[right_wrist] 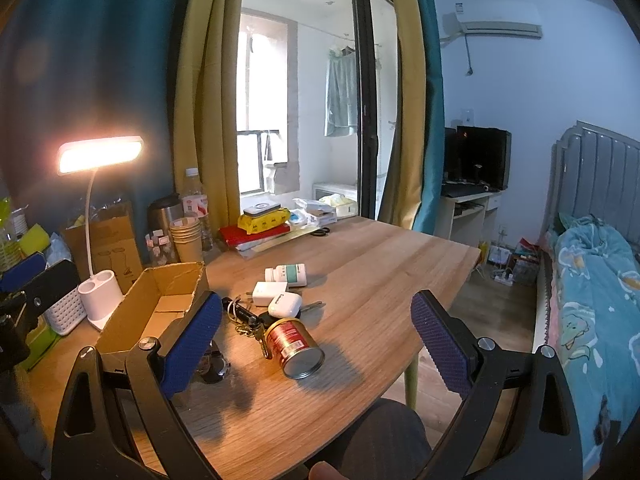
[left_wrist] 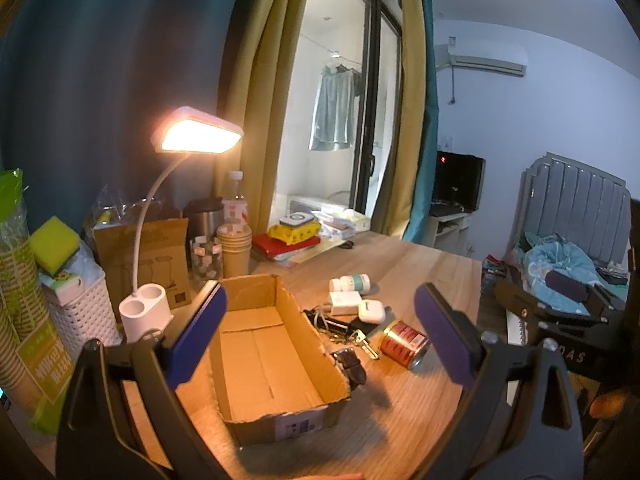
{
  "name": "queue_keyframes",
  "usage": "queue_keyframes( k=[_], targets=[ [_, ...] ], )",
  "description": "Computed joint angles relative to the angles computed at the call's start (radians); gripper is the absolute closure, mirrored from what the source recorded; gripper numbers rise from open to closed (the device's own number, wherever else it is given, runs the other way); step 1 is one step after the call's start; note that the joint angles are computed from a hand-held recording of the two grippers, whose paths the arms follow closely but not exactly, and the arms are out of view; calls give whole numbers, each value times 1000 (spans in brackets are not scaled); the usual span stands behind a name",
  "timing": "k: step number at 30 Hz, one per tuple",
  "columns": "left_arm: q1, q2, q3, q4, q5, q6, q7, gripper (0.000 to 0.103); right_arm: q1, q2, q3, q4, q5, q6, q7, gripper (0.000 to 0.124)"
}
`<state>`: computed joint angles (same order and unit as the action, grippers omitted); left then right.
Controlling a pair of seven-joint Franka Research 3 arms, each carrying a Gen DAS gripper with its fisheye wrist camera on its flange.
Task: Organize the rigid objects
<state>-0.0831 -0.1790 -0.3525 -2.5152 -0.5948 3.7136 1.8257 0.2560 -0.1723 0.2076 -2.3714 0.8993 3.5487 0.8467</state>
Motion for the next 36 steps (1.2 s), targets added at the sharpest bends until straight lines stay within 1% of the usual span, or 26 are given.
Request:
queue_keyframes(
  k=[5, 8, 15, 17, 23, 36],
  targets=[
    [-5, -3, 15, -9, 32, -5, -34, 7, 3, 0, -2, 0, 0, 1, 1, 27],
    [2, -2, 11, -8, 32, -9, -39, 7, -1, 2, 8, 3, 16, 2, -13, 27],
    [8, -4, 19, -10, 73, -21, -75, 7, 7, 5, 4, 6, 27, 9, -24, 27],
    [15, -2, 13, -7, 69, -20, -72, 7, 8, 6, 5, 9, 37, 9, -31, 27],
    [20, 0, 12, -6, 79, -22, -79, 7, 15, 5, -5, 8, 32, 7, -28, 27],
    [22, 0, 12, -7, 85, -21, -85, 7, 15, 5, -4, 8, 34, 10, -29, 27]
  ],
)
